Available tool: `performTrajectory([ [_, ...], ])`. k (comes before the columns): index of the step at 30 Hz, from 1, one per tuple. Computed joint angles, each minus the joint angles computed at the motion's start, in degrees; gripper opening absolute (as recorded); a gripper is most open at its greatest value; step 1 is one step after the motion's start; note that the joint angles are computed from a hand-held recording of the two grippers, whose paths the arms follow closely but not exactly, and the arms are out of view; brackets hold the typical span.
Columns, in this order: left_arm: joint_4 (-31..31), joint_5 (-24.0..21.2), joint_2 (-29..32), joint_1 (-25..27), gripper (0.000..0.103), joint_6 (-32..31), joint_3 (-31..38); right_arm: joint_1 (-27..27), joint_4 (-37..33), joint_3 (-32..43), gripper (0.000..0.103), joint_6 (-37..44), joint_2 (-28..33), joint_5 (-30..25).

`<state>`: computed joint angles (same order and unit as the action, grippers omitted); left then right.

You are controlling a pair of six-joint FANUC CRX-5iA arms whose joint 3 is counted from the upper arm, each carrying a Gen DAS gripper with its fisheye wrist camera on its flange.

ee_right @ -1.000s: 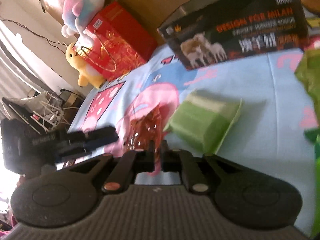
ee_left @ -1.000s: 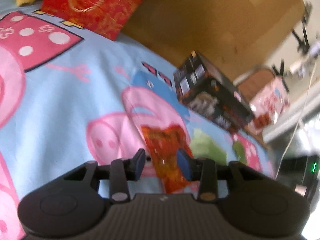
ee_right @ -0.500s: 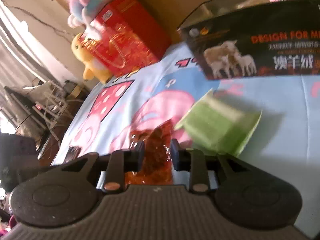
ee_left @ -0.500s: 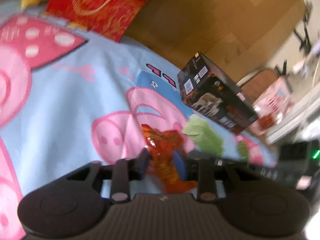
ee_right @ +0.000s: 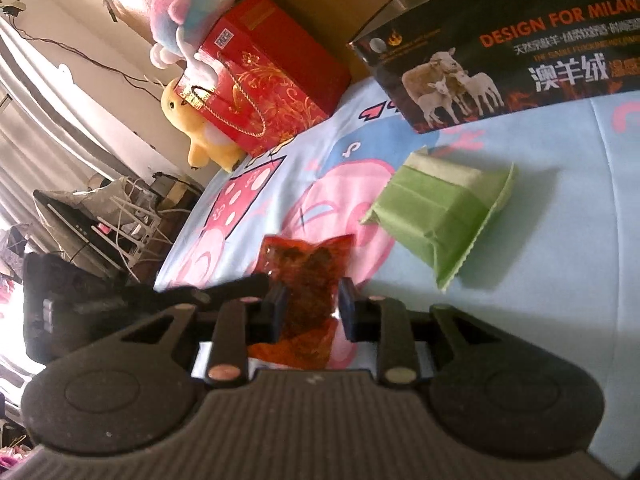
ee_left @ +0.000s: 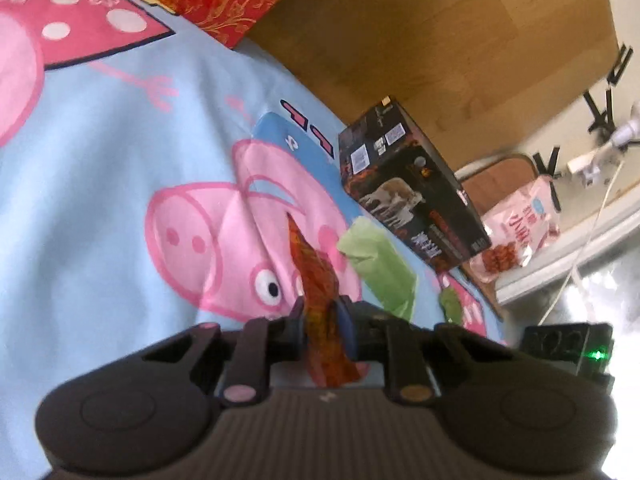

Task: Organize snacks
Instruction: 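Carry the red-orange pack into the black box and open the left gripper, then move the left gripper to the light green pack and grasp it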

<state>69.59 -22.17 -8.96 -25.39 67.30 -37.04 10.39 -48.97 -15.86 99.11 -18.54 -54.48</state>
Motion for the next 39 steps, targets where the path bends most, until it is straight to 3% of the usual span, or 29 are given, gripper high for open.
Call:
performTrajectory([
  [3, 6.9, 0.0, -0.7, -0.7, 0.015, -5.0, -1.2, -2.3, -2.1, 0.3, 0.026, 1.0, 0.1, -2.0],
  [8, 26.3, -0.8, -2.6, -4.0, 0.015, -19.4, -3.5, -8.3, -8.7, -0.7, 0.056, 6.4, -1.1, -4.9],
  [9, 27.3, -0.8, -2.5, -4.6, 0.015, -20.4, -3.2, -10.7, -11.8, -0.7, 0.06, 7.7, -0.9, -6.6],
  [12, 27.9, -2.9, -1.4, -5.0, 0.015, -22.6, -1.2, -18.7, -22.5, 0.0, 0.058, 11.4, 1.8, -15.4],
  [14, 19.9, -2.5, 0.0, -4.1, 0.016, -18.5, 1.9, -21.7, -26.4, 0.0, 0.029, 14.3, 2.0, -18.5],
  [15, 18.0, -3.3, 0.9, -3.7, 0.016, -18.0, 3.2, -21.6, -25.7, -0.2, 0.02, 14.4, 0.4, -16.7],
  [18, 9.1, -4.6, 4.5, -3.0, 0.019, -13.9, 9.7, -19.7, -20.8, 0.2, 0.019, 13.7, -3.0, -11.2],
  [23, -16.1, -5.3, 12.9, -1.6, 0.027, -1.4, 26.8, -14.7, -10.0, 4.1, 0.016, 10.6, -4.0, -0.8],
  [27, -35.4, -9.6, 22.3, -0.7, 0.031, 13.6, 43.4, -6.5, 5.8, 8.2, 0.016, 4.8, 0.6, 9.5],
  [31, -58.8, -17.0, 30.4, -2.7, 0.035, 31.0, 59.3, -3.1, 15.0, 11.7, 0.018, 1.2, 8.3, 12.4],
  [33, -64.3, -18.2, 31.3, -3.6, 0.036, 35.3, 61.5, 0.3, 23.9, 10.2, 0.023, -4.3, 9.5, 15.7],
  [35, -64.9, -14.3, 28.4, -3.6, 0.037, 36.0, 57.3, 3.6, 33.5, 5.3, 0.025, -9.9, 7.3, 22.5],
  [37, -59.9, -7.6, 23.4, -2.5, 0.042, 31.9, 49.0, 2.6, 32.1, 3.1, 0.027, -9.6, 4.4, 24.9],
  [39, -56.2, -4.9, 19.6, -1.5, 0.044, 29.0, 43.3, -2.7, 20.5, 4.2, 0.028, -1.2, 1.7, 20.9],
])
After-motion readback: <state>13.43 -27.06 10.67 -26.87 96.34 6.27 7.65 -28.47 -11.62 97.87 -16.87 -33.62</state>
